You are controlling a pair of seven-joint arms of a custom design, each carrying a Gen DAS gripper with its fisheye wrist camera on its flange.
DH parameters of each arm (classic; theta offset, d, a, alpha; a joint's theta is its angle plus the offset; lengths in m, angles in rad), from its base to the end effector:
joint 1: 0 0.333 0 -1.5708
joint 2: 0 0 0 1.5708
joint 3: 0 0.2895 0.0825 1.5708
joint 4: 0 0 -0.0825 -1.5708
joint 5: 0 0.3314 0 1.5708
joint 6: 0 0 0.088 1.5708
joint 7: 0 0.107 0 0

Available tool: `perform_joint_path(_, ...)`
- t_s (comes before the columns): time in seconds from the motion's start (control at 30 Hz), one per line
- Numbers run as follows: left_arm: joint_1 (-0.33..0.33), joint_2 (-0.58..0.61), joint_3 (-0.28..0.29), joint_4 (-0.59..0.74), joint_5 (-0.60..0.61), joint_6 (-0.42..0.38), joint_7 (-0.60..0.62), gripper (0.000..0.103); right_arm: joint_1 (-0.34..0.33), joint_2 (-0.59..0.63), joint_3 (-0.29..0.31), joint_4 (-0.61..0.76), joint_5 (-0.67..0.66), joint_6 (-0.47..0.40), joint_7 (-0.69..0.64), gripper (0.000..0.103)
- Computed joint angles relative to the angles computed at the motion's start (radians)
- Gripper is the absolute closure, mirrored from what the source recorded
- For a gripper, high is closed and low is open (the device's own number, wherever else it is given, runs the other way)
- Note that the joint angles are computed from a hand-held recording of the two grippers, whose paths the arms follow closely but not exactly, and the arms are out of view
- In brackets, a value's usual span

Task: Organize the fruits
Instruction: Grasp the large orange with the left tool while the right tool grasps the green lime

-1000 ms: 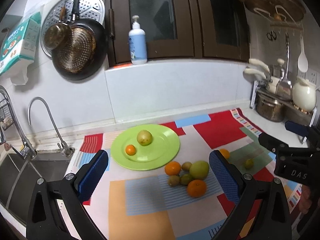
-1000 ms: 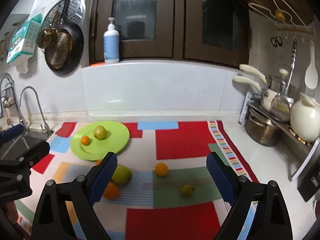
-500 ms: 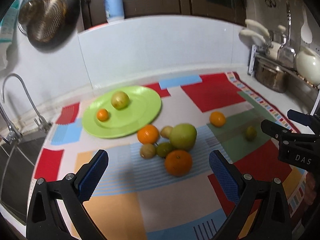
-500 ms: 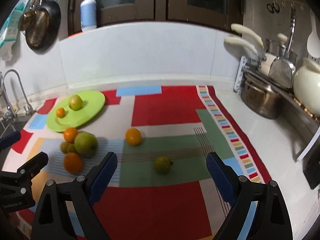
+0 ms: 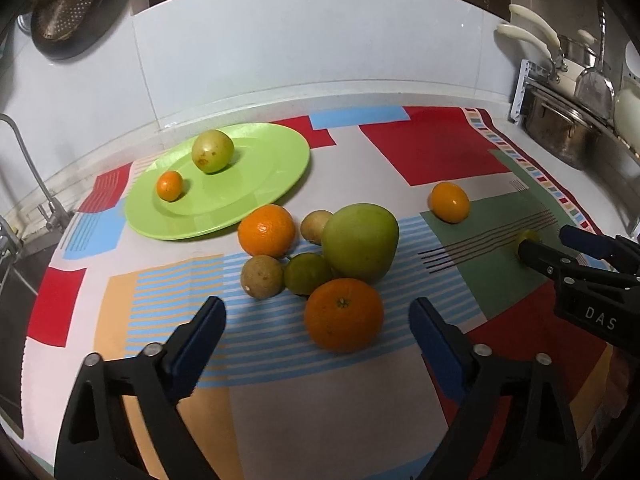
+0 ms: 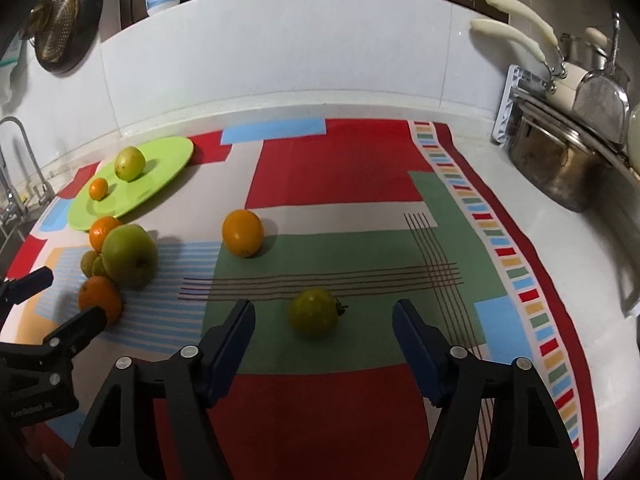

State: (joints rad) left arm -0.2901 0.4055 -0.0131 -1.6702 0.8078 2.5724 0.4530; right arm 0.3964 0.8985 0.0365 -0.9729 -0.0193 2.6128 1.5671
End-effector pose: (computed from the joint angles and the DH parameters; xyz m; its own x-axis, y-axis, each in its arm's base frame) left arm 0.6132 -0.2031 0.4219 0.2476 -0.9676 -0.0488 -0.7215 -0.1505 -0.6758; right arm 0.6913 0.3060 0.4102 0.4146 -0.9100 -0.0076 -0.6730 -0.3010 -0.6756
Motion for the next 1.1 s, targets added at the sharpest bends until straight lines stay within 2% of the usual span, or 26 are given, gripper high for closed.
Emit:
perform_joint_path(0.23, 0.010, 0.026, -0.012, 0.020, -0.065, 0.016, 0.065, 0.040, -0.010, 0.073, 0.013, 0.121, 0.023, -0.067, -0.015, 0.053)
perform_joint_path(0.43, 0.011, 0.037, -0.006, 0.028, -0.098, 0.027, 0.091, 0.054, -0.008, 0.133, 0.016, 0.230, 0.040, -0.135, -0.038, 0.065)
perform_joint_path(0.53, 0.013, 0.042, -0.005, 0.028, -0.114, 0.048, 0.107, 0.060, -0.006, 0.128, 0.014, 0.220, 0.046, -0.128, -0.046, 0.067)
perform_joint_path(0.73, -0.001, 0.036, 0.006, 0.025, -0.120, 0.051, 0.108, 0.060, -0.013, 0.082, 0.019, 0.137, 0.060, -0.085, -0.041, 0.068)
perform_joint_path(1.1, 0.006, -0.062, 0.011, -0.072, -0.051, 0.111, 0.049, 0.060, -0.036, -0.110, 0.096, -0.157, 0.129, 0.049, -0.131, 0.068)
